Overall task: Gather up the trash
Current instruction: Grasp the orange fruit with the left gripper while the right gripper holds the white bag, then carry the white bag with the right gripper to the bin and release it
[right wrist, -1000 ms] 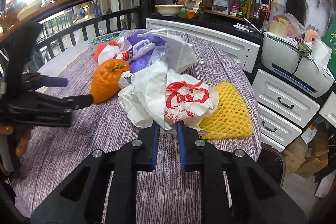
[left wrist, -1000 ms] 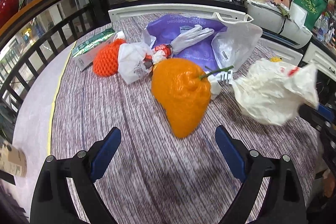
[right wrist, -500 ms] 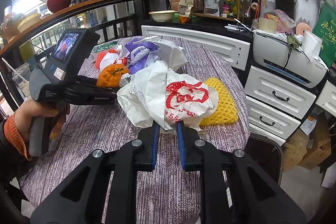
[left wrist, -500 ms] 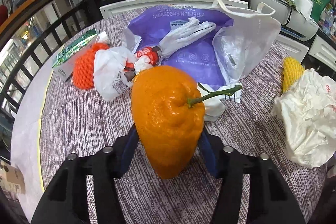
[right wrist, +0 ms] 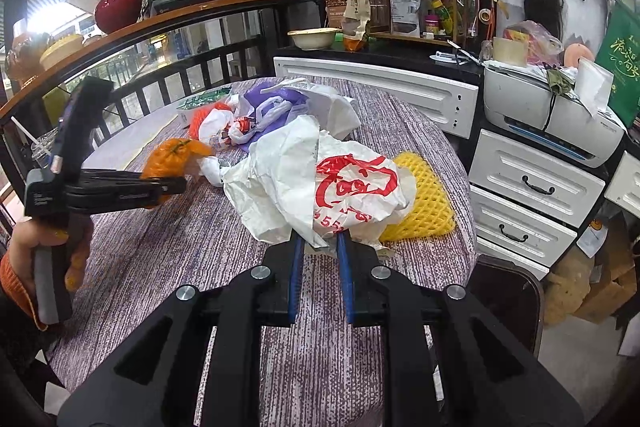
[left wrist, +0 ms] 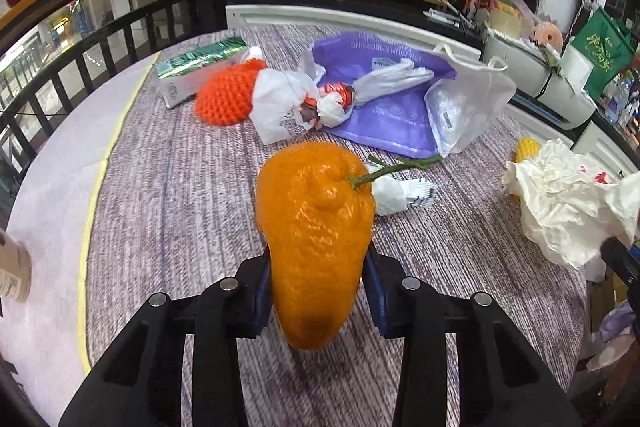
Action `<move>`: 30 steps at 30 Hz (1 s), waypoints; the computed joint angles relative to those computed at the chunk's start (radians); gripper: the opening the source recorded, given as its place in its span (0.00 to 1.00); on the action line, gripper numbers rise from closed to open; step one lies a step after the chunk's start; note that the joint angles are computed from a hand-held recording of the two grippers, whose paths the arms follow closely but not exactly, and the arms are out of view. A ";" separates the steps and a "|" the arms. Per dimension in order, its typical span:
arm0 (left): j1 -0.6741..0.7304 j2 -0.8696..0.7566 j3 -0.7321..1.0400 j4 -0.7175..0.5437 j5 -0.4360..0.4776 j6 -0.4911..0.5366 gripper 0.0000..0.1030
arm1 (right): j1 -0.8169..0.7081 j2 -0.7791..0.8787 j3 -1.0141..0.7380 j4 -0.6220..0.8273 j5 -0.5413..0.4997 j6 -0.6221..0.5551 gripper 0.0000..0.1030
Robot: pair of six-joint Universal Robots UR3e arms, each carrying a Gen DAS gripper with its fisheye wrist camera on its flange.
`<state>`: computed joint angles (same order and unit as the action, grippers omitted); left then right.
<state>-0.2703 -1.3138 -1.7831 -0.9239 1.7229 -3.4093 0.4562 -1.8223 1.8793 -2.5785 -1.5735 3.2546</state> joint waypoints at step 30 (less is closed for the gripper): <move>-0.294 -0.085 0.210 0.067 0.083 -0.078 0.08 | -0.529 -0.542 0.221 0.275 0.228 -0.088 0.16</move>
